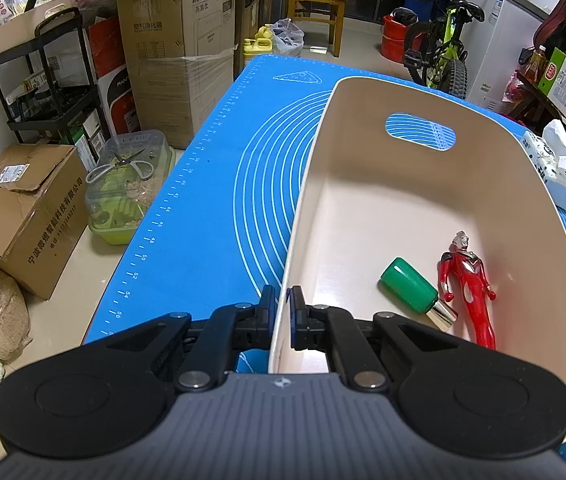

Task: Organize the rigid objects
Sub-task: 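Carry the white charger into the basket with the right tool and release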

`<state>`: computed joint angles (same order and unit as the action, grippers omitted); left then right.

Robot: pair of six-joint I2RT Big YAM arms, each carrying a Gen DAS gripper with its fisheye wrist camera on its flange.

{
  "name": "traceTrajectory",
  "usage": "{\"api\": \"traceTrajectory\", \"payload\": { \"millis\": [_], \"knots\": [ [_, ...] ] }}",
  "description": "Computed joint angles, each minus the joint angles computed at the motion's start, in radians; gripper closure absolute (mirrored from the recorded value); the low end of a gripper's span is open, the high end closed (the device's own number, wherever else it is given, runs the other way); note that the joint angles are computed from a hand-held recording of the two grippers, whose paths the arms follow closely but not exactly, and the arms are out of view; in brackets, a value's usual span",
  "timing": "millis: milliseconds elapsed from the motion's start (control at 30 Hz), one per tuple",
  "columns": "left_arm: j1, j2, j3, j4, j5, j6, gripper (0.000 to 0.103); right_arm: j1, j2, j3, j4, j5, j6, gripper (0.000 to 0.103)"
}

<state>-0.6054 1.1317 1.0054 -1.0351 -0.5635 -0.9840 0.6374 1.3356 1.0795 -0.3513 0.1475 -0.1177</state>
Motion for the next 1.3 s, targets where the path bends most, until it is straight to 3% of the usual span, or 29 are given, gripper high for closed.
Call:
{"api": "traceTrajectory", "payload": {
  "millis": [233,400,600,700,1000,1300],
  "knots": [
    [0.001,0.001,0.000,0.002,0.002,-0.002,0.094,0.031,0.055,0.121,0.004,-0.047,0.007,0.038],
    [0.001,0.002,0.000,0.002,0.003,-0.002,0.094,0.068,0.134,0.230,-0.062,-0.102,0.008,0.038],
    [0.001,0.002,0.000,0.003,0.002,-0.002,0.094,0.123,0.208,0.312,-0.114,-0.101,-0.018,0.038],
    [-0.001,0.004,0.002,0.001,0.001,-0.003,0.095,0.143,0.250,0.361,-0.187,-0.091,-0.028,0.038],
    [0.007,-0.002,-0.006,0.008,0.005,0.007,0.095,0.175,0.337,0.434,-0.341,-0.063,-0.050,0.038],
    [0.007,-0.003,-0.008,0.012,0.008,0.003,0.095,0.168,0.317,0.417,-0.349,-0.096,-0.046,0.032]
  ]
}}
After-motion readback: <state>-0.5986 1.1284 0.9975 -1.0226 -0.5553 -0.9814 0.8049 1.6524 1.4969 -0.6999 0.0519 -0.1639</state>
